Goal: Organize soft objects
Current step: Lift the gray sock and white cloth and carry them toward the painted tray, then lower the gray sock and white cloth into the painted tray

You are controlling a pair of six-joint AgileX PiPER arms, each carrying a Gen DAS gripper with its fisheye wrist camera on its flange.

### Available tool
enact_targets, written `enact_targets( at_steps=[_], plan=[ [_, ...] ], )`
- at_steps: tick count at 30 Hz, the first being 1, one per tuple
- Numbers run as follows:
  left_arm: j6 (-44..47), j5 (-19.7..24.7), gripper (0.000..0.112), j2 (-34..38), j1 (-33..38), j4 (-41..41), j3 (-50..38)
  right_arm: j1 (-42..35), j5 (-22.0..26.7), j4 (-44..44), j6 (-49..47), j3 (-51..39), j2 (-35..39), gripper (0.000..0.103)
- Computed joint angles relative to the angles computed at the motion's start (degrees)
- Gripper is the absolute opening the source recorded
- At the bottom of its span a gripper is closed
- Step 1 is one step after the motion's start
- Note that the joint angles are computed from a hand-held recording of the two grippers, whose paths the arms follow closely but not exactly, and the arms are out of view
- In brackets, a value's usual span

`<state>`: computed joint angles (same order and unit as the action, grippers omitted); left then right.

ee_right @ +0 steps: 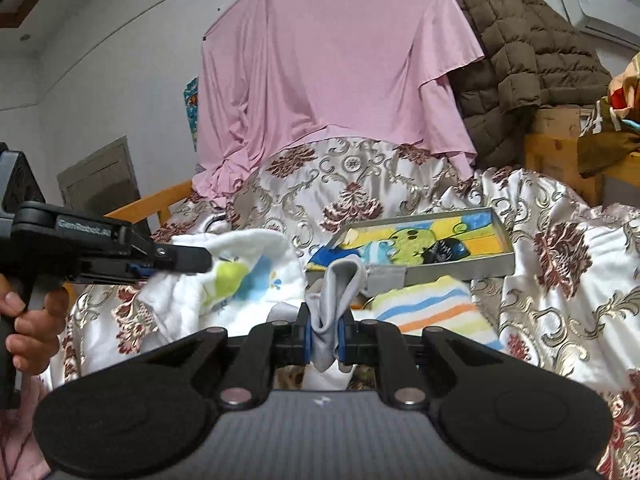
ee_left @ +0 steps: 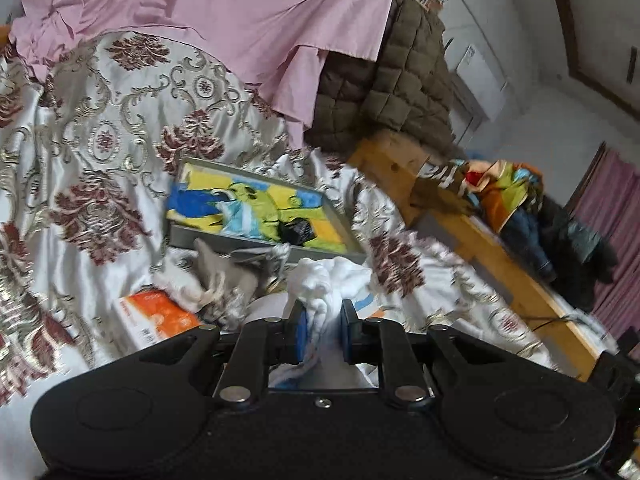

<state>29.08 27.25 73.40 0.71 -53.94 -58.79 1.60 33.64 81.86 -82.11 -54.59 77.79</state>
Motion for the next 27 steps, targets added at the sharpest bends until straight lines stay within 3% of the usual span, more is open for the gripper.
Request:
enact_targets(
  at_steps=[8,14,21,27],
  plan=[
    [4.36,8.07,0.018,1.79,5.70,-6.12,-3.43,-1.72,-0.89,-1.78,2.02,-3.90,2.58,0.013],
    [5.35,6.65,0.018,4.76,6.36,-5.12,-8.11,0.24,-2.51,-5.71,5.61,-11.79,8.08,0.013],
    [5.26,2.21,0.018,18.12,4.98,-4.62,-21.99,4.03,-4.26,-17.64,18.59,-32.07,22.63,0.014],
    [-7.69,-1.99,0.018,34.60,2.25,9.78,-41.68,6.49,-0.99,-36.13,40.13,-58.43,39.80,0.014]
  ],
)
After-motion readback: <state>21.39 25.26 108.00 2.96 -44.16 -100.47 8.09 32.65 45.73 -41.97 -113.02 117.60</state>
